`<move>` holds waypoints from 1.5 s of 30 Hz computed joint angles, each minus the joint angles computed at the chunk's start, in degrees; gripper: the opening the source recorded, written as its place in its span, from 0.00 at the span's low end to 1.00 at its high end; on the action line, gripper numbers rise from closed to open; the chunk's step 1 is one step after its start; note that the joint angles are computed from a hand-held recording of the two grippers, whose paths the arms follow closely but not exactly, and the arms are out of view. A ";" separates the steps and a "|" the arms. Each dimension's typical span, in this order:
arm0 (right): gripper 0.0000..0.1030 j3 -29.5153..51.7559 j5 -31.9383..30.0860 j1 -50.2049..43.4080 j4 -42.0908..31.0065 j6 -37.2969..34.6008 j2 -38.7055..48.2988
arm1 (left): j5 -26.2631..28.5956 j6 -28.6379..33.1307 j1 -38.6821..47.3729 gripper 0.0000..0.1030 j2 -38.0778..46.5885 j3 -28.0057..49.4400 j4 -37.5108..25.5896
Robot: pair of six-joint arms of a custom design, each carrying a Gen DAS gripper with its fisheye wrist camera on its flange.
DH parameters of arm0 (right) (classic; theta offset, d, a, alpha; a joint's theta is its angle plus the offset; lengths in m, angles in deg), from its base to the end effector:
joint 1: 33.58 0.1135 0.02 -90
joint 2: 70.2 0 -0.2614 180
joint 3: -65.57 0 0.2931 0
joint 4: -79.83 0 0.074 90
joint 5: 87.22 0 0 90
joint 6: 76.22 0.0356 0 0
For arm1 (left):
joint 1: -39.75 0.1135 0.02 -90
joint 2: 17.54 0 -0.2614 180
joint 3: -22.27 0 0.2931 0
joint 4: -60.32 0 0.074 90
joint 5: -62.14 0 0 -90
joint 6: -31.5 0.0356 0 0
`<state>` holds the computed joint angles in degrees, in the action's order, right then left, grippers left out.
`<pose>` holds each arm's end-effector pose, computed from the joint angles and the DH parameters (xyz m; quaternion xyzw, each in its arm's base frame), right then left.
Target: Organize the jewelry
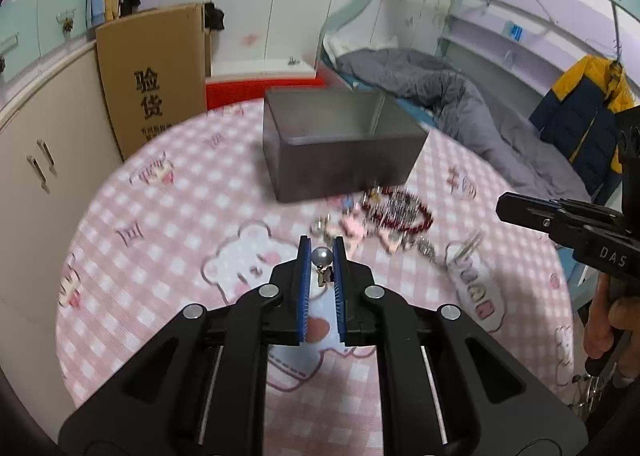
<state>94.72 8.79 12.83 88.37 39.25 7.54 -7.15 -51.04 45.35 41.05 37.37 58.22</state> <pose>0.1696 0.1728 0.0787 -0.1427 0.8942 0.2090 0.3693 0.1719 0.0042 0.0582 0.0827 0.9095 -0.1231 0.3883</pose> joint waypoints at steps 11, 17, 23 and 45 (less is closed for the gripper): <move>0.57 4.98 2.43 -0.94 -7.61 -1.27 5.74 | 2.74 1.14 3.30 0.10 -7.79 0.05 -5.87; 0.36 9.74 5.72 1.77 -0.11 0.03 23.46 | 2.66 1.20 2.96 0.10 -5.11 -0.54 -3.94; 0.07 11.58 6.41 4.66 -0.49 -2.96 24.87 | 3.05 1.22 3.76 0.10 -3.52 -0.35 -2.88; 0.07 9.40 -1.97 -2.82 -12.28 -12.24 -10.75 | 7.42 1.60 5.96 0.10 -12.79 6.67 -12.05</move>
<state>104.12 6.82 10.01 76.08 27.01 -3.21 0.27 -49.45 51.30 28.26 44.04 46.16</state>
